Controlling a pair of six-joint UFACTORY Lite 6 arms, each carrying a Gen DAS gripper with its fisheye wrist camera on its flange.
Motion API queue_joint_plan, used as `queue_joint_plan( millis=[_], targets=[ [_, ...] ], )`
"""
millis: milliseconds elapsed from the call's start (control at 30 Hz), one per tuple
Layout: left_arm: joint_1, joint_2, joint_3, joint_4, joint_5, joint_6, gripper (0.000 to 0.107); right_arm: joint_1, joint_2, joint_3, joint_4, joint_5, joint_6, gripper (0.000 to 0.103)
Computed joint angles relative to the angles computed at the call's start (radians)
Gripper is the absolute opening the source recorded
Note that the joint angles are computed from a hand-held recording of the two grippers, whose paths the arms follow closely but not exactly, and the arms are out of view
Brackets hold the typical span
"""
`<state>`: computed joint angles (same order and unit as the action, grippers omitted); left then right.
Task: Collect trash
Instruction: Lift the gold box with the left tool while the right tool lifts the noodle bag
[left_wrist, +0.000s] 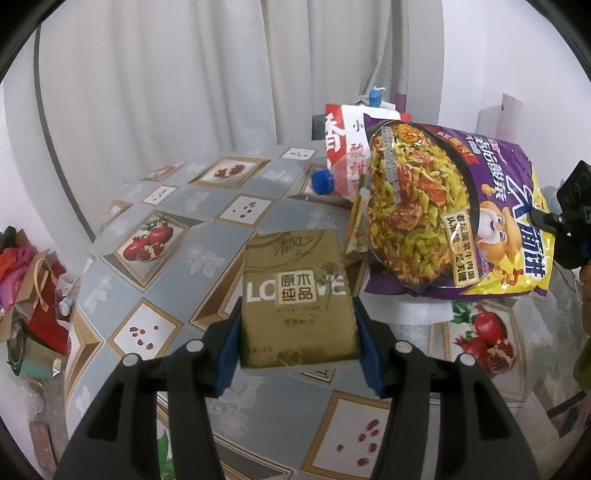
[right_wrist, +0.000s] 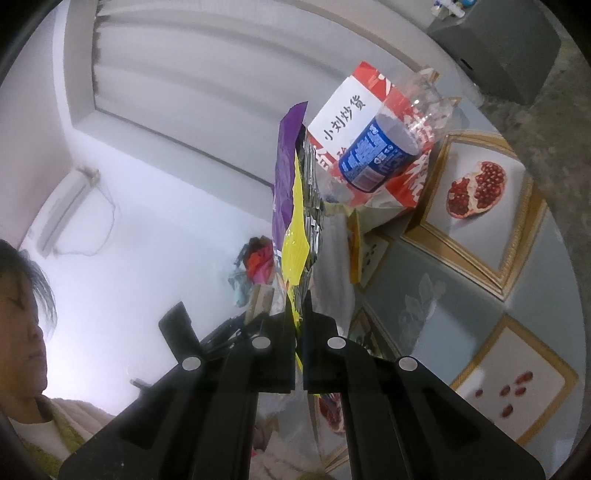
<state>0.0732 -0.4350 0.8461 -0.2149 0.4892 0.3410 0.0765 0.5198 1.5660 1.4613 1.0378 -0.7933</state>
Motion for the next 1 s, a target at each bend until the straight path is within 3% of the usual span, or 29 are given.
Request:
queue_joint_plan(
  millis=[533, 767, 1000],
  targets=[
    [-0.310, -0.036, 0.087, 0.452, 0.074, -0.527, 0.053, -0.107, -0.258, -0.298, 0.083, -0.008, -0.098, 0.001],
    [-0.476, 0.016, 0.186, 0.626, 0.135, -0.725, 0.053, -0.182, -0.355, -0.396, 0.098, 0.010, -0.129, 0.001],
    [-0.598, 0.104, 0.296, 0.696, 0.183, -0.826, 0.053, -0.252, -0.425, -0.462, 0.094, 0.030, -0.138, 0.001]
  ],
)
